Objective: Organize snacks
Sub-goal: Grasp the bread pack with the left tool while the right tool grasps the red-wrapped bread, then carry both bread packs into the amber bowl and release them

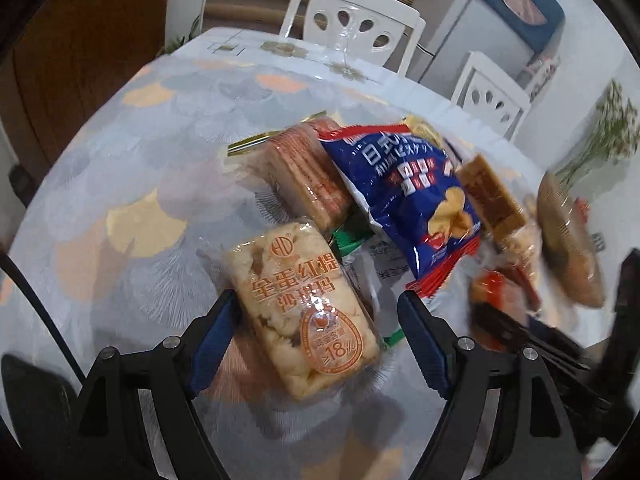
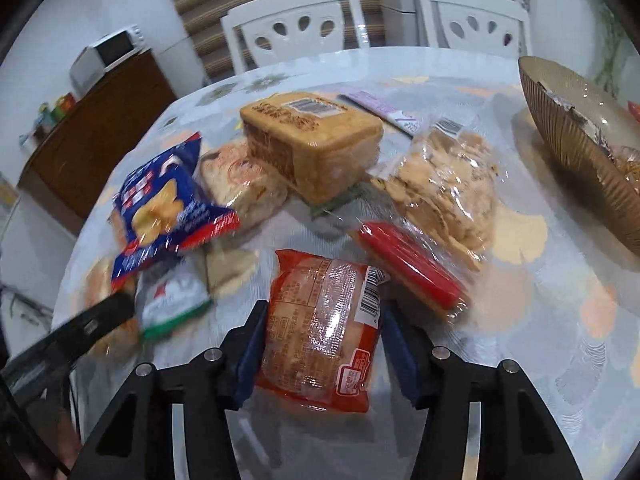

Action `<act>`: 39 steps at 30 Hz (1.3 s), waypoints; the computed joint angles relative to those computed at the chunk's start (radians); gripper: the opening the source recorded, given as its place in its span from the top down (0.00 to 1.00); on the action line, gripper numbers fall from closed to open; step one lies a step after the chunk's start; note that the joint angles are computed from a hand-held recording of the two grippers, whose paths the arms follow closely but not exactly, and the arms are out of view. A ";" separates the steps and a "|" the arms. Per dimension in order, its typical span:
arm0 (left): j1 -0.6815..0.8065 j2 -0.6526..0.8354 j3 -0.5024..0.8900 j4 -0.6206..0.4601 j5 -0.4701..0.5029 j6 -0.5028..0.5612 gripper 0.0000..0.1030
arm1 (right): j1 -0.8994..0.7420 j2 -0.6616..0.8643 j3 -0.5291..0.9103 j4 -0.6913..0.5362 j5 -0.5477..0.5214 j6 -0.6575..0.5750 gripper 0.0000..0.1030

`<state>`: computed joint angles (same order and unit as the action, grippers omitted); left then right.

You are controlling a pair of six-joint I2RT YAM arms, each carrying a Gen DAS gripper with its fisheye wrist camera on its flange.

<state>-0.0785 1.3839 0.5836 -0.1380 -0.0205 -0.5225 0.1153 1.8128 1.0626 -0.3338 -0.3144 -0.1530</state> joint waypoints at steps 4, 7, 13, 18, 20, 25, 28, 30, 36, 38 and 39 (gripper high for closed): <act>-0.052 -0.004 -0.021 0.024 -0.079 0.022 0.23 | -0.048 -0.059 -0.085 0.019 -0.046 -0.099 0.49; -0.061 -0.035 -0.041 0.012 -0.100 0.031 0.34 | -0.056 -0.100 -0.145 0.044 -0.056 -0.148 0.49; -0.099 -0.179 -0.120 -0.026 -0.096 0.021 0.43 | -0.147 -0.174 -0.225 -0.015 -0.161 -0.300 0.51; -0.277 -0.330 -0.147 -0.135 -0.186 -0.047 0.43 | -0.248 -0.206 -0.242 -0.153 -0.258 -0.447 0.52; -0.333 -0.345 -0.128 -0.167 -0.212 -0.069 0.43 | -0.268 -0.202 -0.231 -0.191 -0.278 -0.476 0.52; -0.457 -0.331 -0.030 -0.213 -0.271 -0.076 0.43 | -0.366 -0.236 -0.201 -0.303 -0.350 -0.549 0.53; -0.497 -0.262 0.051 -0.202 -0.273 -0.042 0.43 | -0.429 -0.253 -0.164 -0.334 -0.365 -0.558 0.53; -0.522 -0.193 0.120 -0.189 -0.269 -0.016 0.43 | -0.467 -0.236 -0.109 -0.360 -0.377 -0.550 0.53; -0.546 0.079 0.397 -0.162 -0.212 0.088 0.43 | -0.554 -0.087 0.153 -0.418 -0.363 -0.429 0.53; -0.550 0.179 0.510 -0.170 -0.193 0.121 0.43 | -0.572 -0.027 0.256 -0.434 -0.337 -0.371 0.53; -0.543 0.240 0.580 -0.175 -0.165 0.141 0.43 | -0.582 0.001 0.305 -0.443 -0.324 -0.346 0.53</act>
